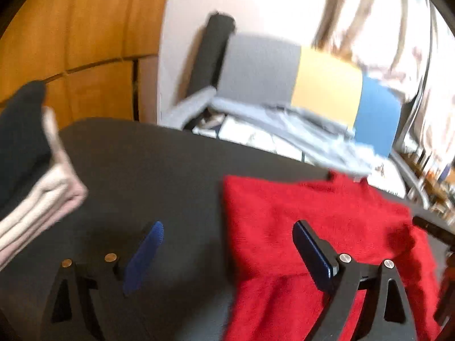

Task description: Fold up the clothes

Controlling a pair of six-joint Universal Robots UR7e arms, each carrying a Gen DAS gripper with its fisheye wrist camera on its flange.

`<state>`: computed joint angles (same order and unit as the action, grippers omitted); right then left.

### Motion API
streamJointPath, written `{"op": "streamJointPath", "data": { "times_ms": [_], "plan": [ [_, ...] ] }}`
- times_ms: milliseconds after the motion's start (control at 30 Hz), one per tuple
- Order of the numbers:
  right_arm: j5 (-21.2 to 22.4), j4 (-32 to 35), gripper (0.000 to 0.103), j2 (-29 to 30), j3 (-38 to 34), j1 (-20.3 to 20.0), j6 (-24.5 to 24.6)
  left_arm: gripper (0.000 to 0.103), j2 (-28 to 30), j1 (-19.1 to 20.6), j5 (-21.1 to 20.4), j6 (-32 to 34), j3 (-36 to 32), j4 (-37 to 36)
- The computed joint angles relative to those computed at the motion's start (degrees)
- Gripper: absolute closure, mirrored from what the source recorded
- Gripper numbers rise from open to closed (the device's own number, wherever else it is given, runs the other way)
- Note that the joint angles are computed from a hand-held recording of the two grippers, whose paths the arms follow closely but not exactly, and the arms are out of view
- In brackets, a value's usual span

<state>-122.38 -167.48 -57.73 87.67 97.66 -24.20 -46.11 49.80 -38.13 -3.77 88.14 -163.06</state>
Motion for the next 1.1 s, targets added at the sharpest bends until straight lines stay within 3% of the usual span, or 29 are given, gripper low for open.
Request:
{"op": "streamJointPath", "data": {
  "times_ms": [67, 167, 233, 300, 367, 500, 567, 667, 767, 867, 1000, 1100],
  "plan": [
    [-3.34, 3.87, 0.074, 2.74, -3.27, 0.65, -2.02, 0.01, 4.91, 0.18, 3.05, 0.03, -5.52, 8.1],
    [-10.49, 7.66, 0.074, 5.34, -5.7, 0.13, -3.22, 0.009, 9.32, 0.68, 6.6, 1.79, -9.53, 13.98],
    [-7.53, 2.56, 0.074, 3.97, -2.71, -0.89, -4.4, 0.0, 10.08, 1.0, 7.07, 1.27, -10.46, 13.96],
    [-5.28, -2.73, 0.074, 3.42, -0.33, -1.75, -5.57, 0.0, 9.28, 2.06, 3.63, -2.07, -10.81, 15.77],
    [-6.56, -5.62, 0.074, 4.71, -0.66, -1.53, -7.99, 0.0, 8.62, 3.28, -0.77, -5.52, -11.39, 17.24],
    [-8.97, -4.14, 0.072, 7.07, -4.13, -0.38, -12.82, 0.0, 11.77, 2.9, 1.88, -3.05, -15.41, 17.61],
    [-8.92, -2.47, 0.072, 4.85, -2.6, 0.43, -9.42, 0.0, 13.32, 2.65, 3.27, -1.05, -18.32, 19.45],
    [-3.99, -2.78, 0.072, -2.96, 6.68, 1.65, -4.54, 0.001, 10.63, 2.0, 2.5, -2.16, -16.12, 20.84],
    [-7.7, -1.74, 0.072, -8.86, 15.34, 3.34, 0.32, 0.001, 2.82, 1.03, -2.9, -5.18, -5.81, 17.98],
    [-9.1, -1.38, 0.072, -15.5, 23.63, 3.34, 7.16, 0.001, -4.11, -0.02, -5.22, -9.57, 3.52, 18.05],
    [-5.48, -2.82, 0.072, -27.61, 33.7, 0.03, 17.29, 0.001, -11.41, -1.07, -2.17, -15.43, 13.41, 20.01],
    [-3.43, -0.44, 0.07, -35.72, 38.28, -2.95, 21.62, 0.001, -16.37, -0.59, -5.67, -19.73, 17.99, 23.11]
  ]
}}
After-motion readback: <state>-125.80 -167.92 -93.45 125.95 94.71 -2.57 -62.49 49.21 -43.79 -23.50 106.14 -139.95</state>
